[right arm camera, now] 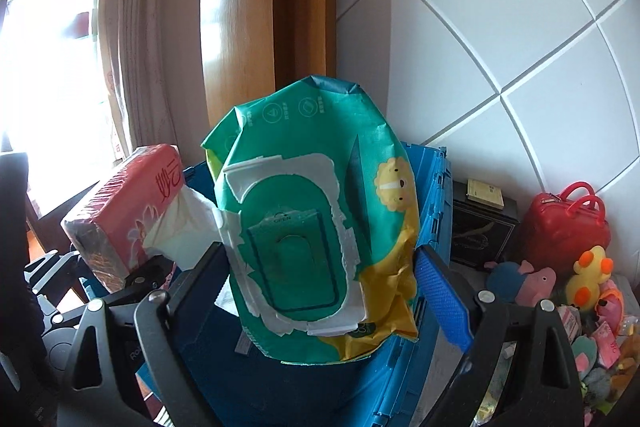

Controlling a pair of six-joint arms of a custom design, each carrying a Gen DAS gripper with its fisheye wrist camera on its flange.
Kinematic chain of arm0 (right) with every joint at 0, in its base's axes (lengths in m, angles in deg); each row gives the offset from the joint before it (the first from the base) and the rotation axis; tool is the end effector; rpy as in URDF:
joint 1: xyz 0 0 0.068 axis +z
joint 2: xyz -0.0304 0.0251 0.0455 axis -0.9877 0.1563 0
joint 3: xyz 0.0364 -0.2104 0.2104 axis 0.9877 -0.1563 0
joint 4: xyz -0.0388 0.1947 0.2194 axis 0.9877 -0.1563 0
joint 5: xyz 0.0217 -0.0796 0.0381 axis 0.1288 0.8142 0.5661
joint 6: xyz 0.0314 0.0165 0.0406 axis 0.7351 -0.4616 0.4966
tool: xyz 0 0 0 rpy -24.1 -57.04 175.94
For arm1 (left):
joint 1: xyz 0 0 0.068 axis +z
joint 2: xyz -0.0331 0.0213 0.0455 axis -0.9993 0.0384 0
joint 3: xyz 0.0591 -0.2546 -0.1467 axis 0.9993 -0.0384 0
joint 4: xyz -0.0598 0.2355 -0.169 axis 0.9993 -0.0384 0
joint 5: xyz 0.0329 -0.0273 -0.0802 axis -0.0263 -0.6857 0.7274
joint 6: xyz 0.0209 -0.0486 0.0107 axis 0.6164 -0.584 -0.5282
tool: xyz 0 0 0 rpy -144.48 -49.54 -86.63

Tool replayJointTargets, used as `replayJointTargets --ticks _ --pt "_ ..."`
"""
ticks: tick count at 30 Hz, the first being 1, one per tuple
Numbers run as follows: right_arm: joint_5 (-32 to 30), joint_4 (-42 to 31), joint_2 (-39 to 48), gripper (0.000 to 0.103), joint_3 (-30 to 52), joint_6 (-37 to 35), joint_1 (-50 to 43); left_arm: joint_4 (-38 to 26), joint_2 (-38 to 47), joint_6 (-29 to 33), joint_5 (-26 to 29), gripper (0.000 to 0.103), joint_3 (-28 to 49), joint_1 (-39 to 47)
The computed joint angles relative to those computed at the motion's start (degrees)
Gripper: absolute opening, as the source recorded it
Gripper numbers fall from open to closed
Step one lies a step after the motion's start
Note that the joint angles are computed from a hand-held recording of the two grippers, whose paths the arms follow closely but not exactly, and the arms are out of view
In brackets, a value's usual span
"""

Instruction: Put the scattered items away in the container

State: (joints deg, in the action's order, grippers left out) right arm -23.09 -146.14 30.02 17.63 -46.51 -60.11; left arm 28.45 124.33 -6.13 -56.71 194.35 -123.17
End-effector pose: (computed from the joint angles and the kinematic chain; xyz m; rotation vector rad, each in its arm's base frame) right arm 0.2550 0.0784 0.5124 0.2328 2.0686 -0.1580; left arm 0.3031 -0.2025 0.4989 0.3112 2.1839 -0.1159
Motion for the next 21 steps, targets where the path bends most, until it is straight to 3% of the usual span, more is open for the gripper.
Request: replayJointTargets --ticks 3,5,6,9,21 --pt "-1.02 -1.45 0.78 0.094 1.31 -0.58 -1.07 -0.53 0.23 -0.57 -0.45 0.063 0.23 -0.61" --pt "-0.82 -2.41 1.56 0.096 2.64 -0.55 -0.89 0.07 -0.39 -0.31 -1.86 0.081 -0.24 -1.23" --pt "-0.1 -2.98 1.98 0.096 3.41 -0.42 -0.51 0.44 -0.73 -0.13 -2.6 0.083 -0.51 -1.52" --pt "1.23 -4.09 2.33 0.101 4.29 -0.18 -0.45 0.32 -1.53 -0.21 -3.0 0.084 -0.53 -1.8" --pt "5.04 -3.99 -2.37 0.103 3.27 0.88 0.76 -1.06 -3.82 -1.36 -1.23 0.084 -0.95 -1.88"
